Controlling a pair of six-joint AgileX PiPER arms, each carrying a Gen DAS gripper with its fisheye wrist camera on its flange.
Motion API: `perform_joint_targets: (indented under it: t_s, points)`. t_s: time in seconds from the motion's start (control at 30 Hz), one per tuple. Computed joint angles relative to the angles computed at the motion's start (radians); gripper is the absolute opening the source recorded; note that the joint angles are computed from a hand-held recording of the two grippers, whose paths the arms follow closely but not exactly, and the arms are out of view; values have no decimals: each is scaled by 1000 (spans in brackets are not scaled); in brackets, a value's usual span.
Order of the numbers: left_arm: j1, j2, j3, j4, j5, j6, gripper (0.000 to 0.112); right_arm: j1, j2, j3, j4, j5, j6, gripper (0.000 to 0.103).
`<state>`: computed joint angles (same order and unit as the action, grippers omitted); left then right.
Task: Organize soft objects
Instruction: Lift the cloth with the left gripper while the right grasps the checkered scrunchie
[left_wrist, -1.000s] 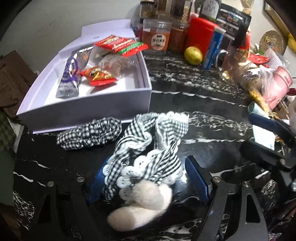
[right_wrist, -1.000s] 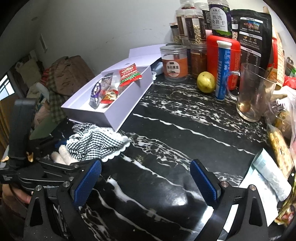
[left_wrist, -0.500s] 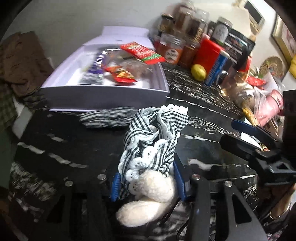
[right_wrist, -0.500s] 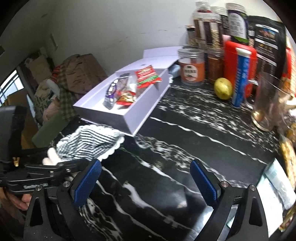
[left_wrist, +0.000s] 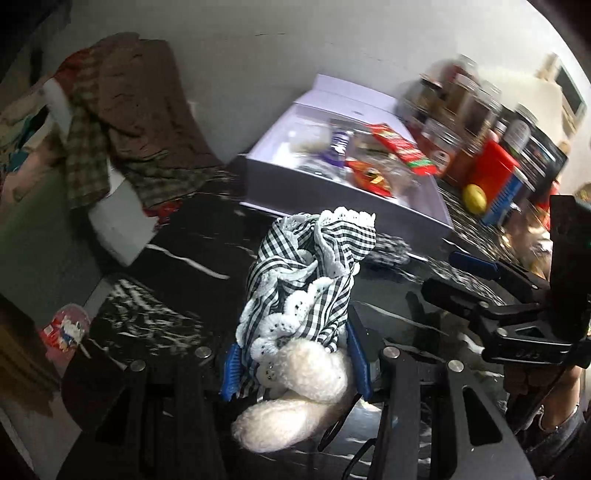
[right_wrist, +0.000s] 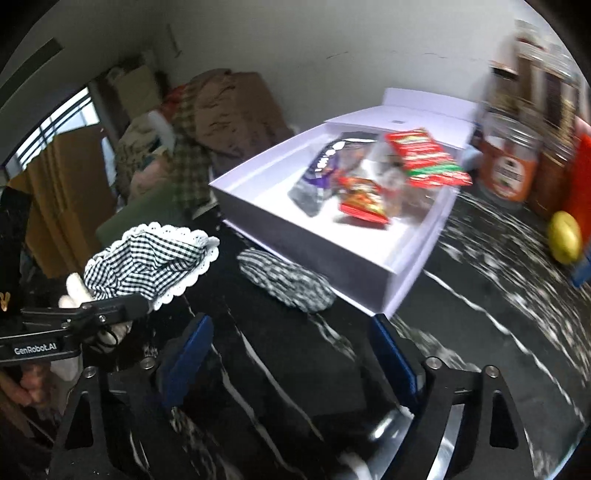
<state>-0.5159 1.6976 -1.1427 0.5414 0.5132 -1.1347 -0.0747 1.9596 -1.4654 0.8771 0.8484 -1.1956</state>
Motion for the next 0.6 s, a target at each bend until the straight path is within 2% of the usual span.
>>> perform_joint_targets:
  t_s: [0.07,0.2,0.3,0.37,0.53,0.6]
  points:
    - [19,-6,16,4,-13,-10,47,27,39,-46,-20,-1,22,77]
    - [52,-7,37,6,-33,-16,47,69,110,-139,-73,-6,112,73]
    - [72,-4,44,-18,-49,6,47,88,128,-165,-105,-12,154,58]
    - [81,-1,45,-29,-55,17,47,110,122,-154,-156,-54,177,36]
    - [80,4,40,-31,-56,18,47,107,120,-153,-160,-46,182,27]
    - [79,2,42,-34,-58,15,47,102,111,-145,-164,-46,185,18]
